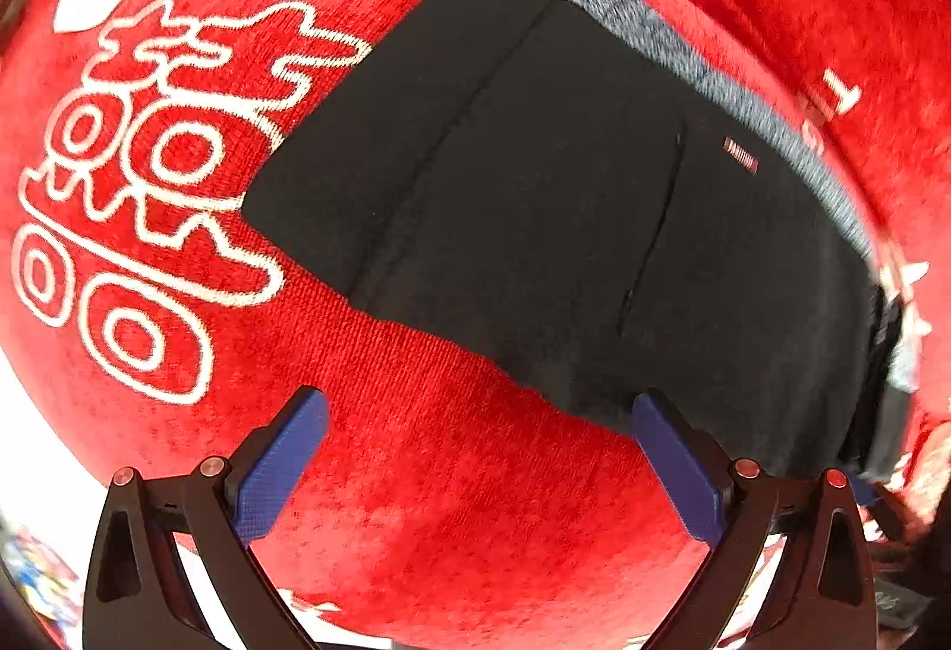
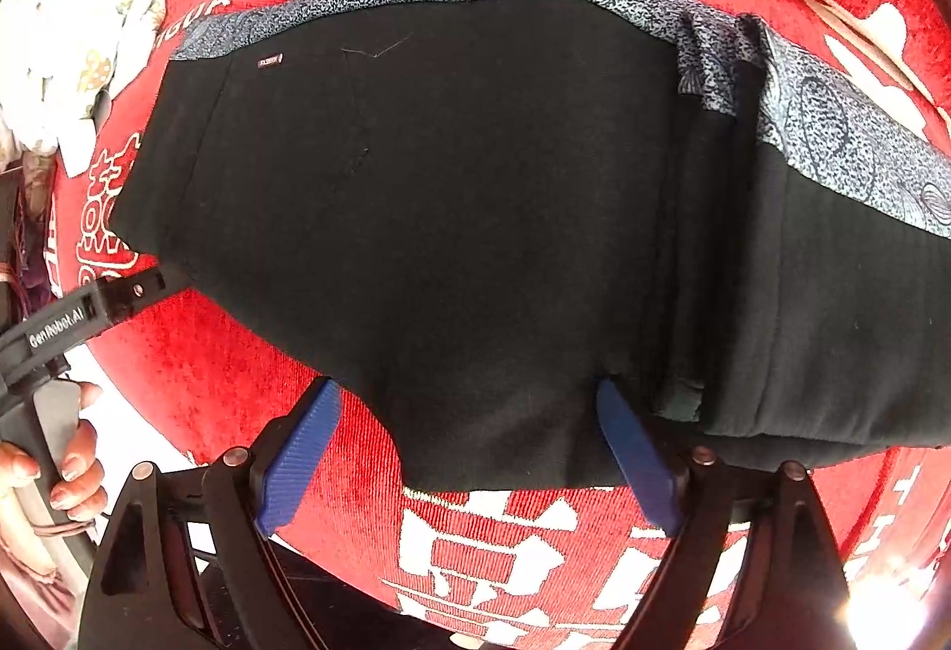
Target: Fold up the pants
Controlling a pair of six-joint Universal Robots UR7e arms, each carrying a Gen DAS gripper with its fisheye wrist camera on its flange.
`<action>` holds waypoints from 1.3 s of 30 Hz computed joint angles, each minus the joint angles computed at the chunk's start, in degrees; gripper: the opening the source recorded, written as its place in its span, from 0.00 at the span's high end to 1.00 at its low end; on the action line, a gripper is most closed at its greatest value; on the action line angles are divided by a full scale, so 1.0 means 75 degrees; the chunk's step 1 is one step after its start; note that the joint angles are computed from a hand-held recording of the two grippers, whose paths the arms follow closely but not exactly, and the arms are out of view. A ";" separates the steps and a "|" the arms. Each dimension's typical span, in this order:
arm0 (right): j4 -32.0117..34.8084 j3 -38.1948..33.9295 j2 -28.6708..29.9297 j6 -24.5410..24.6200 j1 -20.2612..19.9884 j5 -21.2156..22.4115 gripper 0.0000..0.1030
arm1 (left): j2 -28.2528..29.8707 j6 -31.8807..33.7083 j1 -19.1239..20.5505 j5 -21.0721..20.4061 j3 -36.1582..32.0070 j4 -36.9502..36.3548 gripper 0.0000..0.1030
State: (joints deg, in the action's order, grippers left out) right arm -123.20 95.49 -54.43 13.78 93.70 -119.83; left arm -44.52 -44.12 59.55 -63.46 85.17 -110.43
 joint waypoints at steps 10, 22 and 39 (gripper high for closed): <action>-0.0061 -0.0106 0.0214 0.0098 0.0079 -0.0013 0.12 | -0.0828 0.0717 0.0985 -0.2062 0.1142 -0.3164 0.00; -0.0308 -0.0001 0.0306 -0.0034 0.0140 -0.0129 0.10 | -0.0391 0.0700 0.0812 -0.2331 0.1141 -0.4010 0.00; 0.0080 -0.0570 0.0477 -0.0013 0.0406 -0.0114 0.10 | -0.0019 0.2254 -0.0265 0.1325 0.0768 -0.2490 0.64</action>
